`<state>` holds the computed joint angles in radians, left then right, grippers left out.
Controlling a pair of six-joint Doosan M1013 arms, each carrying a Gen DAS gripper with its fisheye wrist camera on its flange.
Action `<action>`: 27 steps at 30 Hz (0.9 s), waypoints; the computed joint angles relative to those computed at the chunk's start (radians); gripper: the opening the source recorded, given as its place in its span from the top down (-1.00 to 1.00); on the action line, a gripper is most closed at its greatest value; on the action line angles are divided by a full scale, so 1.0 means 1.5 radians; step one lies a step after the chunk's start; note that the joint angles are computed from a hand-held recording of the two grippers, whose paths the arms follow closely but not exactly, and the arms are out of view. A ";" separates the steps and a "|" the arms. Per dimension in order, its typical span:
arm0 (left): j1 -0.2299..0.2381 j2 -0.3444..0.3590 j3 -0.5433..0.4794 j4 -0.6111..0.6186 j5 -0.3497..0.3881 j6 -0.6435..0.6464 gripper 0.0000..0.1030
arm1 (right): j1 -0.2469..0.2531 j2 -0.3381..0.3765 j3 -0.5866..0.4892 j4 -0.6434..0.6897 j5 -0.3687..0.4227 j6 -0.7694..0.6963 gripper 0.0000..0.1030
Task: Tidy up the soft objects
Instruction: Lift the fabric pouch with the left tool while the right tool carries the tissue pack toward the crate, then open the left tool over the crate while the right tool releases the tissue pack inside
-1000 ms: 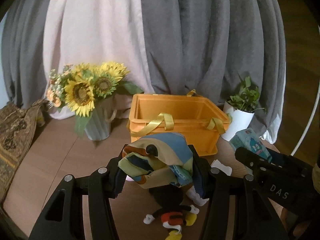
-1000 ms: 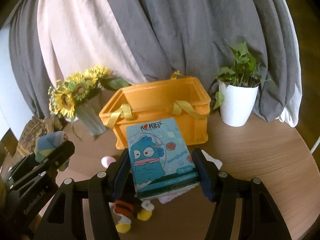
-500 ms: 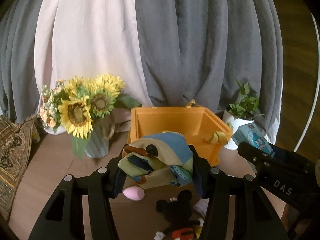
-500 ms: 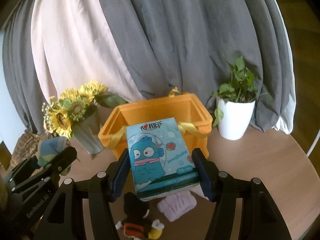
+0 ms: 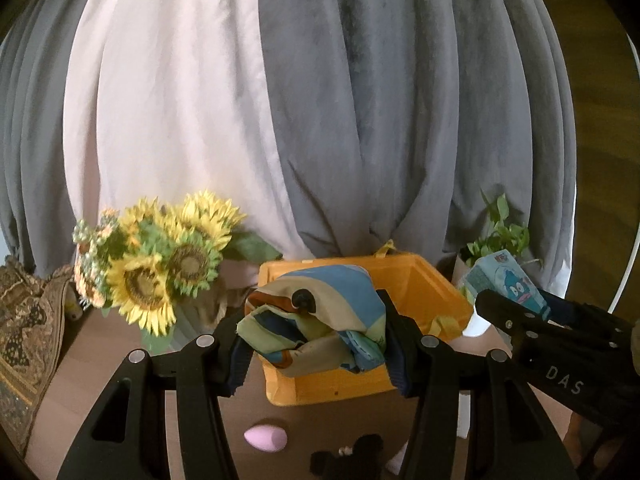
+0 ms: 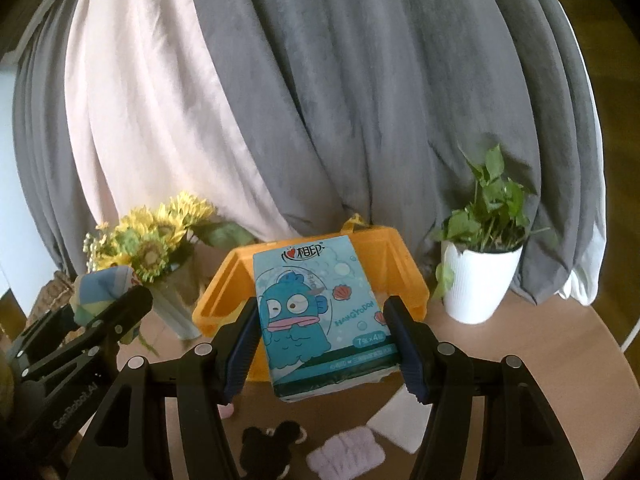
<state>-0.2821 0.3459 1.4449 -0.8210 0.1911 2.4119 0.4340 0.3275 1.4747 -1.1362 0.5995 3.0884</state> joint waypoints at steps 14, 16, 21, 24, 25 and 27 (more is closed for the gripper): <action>-0.007 0.061 -0.093 0.079 0.023 -0.064 -0.05 | -0.037 0.031 -0.049 0.035 -0.031 -0.051 -0.22; -0.008 0.070 -0.106 0.092 0.023 -0.074 -0.05 | -0.041 0.037 -0.058 0.043 -0.033 -0.060 -0.22; -0.010 0.094 -0.139 0.123 0.035 -0.103 -0.06 | -0.051 0.052 -0.078 0.066 -0.034 -0.084 -0.22; -0.009 0.106 -0.156 0.133 0.043 -0.114 -0.06 | -0.057 0.062 -0.092 0.081 -0.036 -0.107 -0.22; -0.010 0.112 -0.164 0.146 0.044 -0.126 -0.06 | -0.059 0.066 -0.096 0.081 -0.038 -0.108 -0.22; -0.010 0.121 -0.175 0.163 0.050 -0.142 -0.06 | -0.064 0.074 -0.105 0.099 -0.041 -0.129 -0.22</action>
<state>-0.2971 0.5268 1.1825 -0.5768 0.2660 2.1992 0.3388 0.4380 1.3166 -0.9872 0.5385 2.8953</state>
